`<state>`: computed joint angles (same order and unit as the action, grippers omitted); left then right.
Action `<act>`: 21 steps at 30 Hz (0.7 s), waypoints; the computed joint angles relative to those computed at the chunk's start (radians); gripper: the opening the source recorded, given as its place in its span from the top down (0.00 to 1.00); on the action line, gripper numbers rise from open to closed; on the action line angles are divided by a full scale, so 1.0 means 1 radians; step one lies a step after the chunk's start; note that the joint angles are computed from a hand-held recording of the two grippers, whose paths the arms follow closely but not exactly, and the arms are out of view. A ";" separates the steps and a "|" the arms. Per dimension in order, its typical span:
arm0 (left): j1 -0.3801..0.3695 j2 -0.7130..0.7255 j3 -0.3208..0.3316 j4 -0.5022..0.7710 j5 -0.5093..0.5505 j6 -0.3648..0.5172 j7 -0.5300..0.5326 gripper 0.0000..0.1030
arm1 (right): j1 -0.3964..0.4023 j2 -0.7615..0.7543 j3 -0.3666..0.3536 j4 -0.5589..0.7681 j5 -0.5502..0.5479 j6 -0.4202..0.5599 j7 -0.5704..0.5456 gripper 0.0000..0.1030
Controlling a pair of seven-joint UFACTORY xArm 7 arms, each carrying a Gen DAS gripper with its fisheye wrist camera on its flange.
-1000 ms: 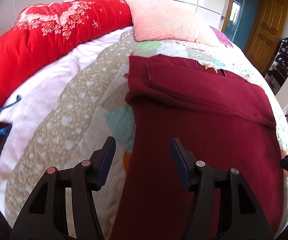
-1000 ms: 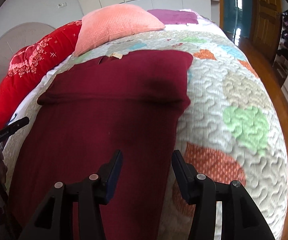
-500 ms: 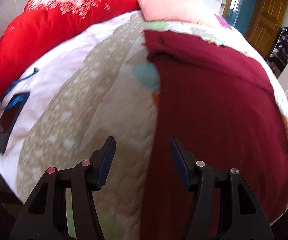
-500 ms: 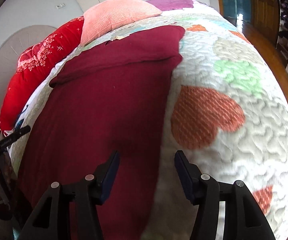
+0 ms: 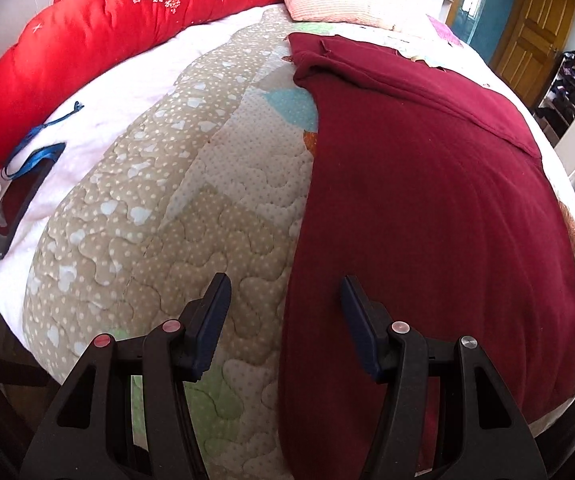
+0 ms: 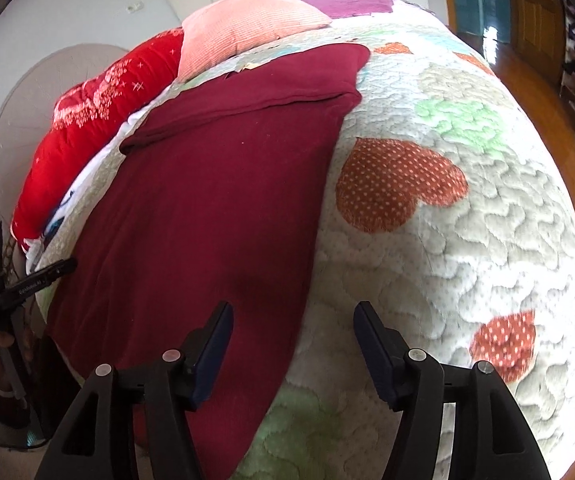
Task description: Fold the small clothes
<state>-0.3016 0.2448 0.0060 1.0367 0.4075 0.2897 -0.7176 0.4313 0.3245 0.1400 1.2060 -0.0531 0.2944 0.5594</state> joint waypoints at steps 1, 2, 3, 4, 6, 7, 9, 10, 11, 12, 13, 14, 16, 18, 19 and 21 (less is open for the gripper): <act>0.004 -0.002 -0.004 -0.002 -0.010 0.000 0.004 0.45 | -0.002 -0.006 0.002 -0.014 0.008 -0.013 0.005 0.41; 0.010 -0.005 -0.011 -0.005 -0.025 0.002 0.015 0.45 | -0.003 -0.010 0.004 -0.023 0.013 -0.020 0.008 0.40; 0.009 -0.009 -0.011 -0.009 -0.026 0.001 0.014 0.45 | -0.001 -0.015 0.004 -0.030 0.015 -0.024 0.013 0.40; 0.007 -0.012 -0.010 -0.012 -0.025 0.002 0.013 0.45 | 0.000 -0.018 0.004 -0.034 0.013 -0.024 0.013 0.40; 0.007 -0.020 -0.014 -0.022 -0.028 0.002 0.014 0.45 | -0.004 -0.028 0.013 -0.044 0.017 -0.018 -0.001 0.39; 0.011 -0.025 -0.019 -0.028 -0.038 0.001 0.022 0.45 | -0.003 -0.033 0.015 -0.047 0.016 -0.014 -0.006 0.39; 0.024 -0.034 -0.036 -0.043 -0.073 -0.006 0.050 0.45 | -0.004 -0.042 0.023 -0.060 0.022 -0.018 -0.014 0.39; 0.031 -0.038 -0.046 -0.050 -0.096 -0.008 0.068 0.45 | -0.010 -0.047 0.033 -0.069 0.038 -0.025 -0.026 0.38; 0.041 -0.045 -0.059 -0.060 -0.128 -0.011 0.093 0.45 | -0.016 -0.051 0.043 -0.077 0.054 -0.032 -0.038 0.38; 0.048 -0.053 -0.070 -0.070 -0.157 -0.014 0.118 0.45 | -0.023 -0.054 0.054 -0.087 0.073 -0.041 -0.051 0.37; 0.047 -0.059 -0.072 -0.077 -0.168 -0.013 0.128 0.45 | -0.032 -0.057 0.067 -0.094 0.097 -0.047 -0.070 0.37; 0.043 -0.069 -0.070 -0.088 -0.168 -0.014 0.128 0.45 | -0.039 -0.062 0.080 -0.104 0.118 -0.053 -0.090 0.36; 0.042 -0.079 -0.072 -0.104 -0.180 -0.017 0.136 0.45 | -0.028 -0.074 0.077 -0.121 0.123 -0.061 -0.098 0.35; 0.037 -0.086 -0.071 -0.116 -0.181 -0.019 0.131 0.45 | -0.024 -0.082 0.079 -0.133 0.132 -0.065 -0.109 0.34; 0.034 -0.088 -0.068 -0.119 -0.175 -0.021 0.125 0.44 | -0.030 -0.085 0.089 -0.138 0.149 -0.066 -0.126 0.33; 0.032 -0.091 -0.071 -0.128 -0.175 -0.028 0.126 0.39 | -0.025 -0.085 0.092 -0.142 0.159 -0.069 -0.136 0.32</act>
<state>-0.2695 0.1538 -0.0649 0.9089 0.2328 0.2615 -0.5919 0.4065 0.2399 0.2318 1.0643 0.1058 0.2256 0.4234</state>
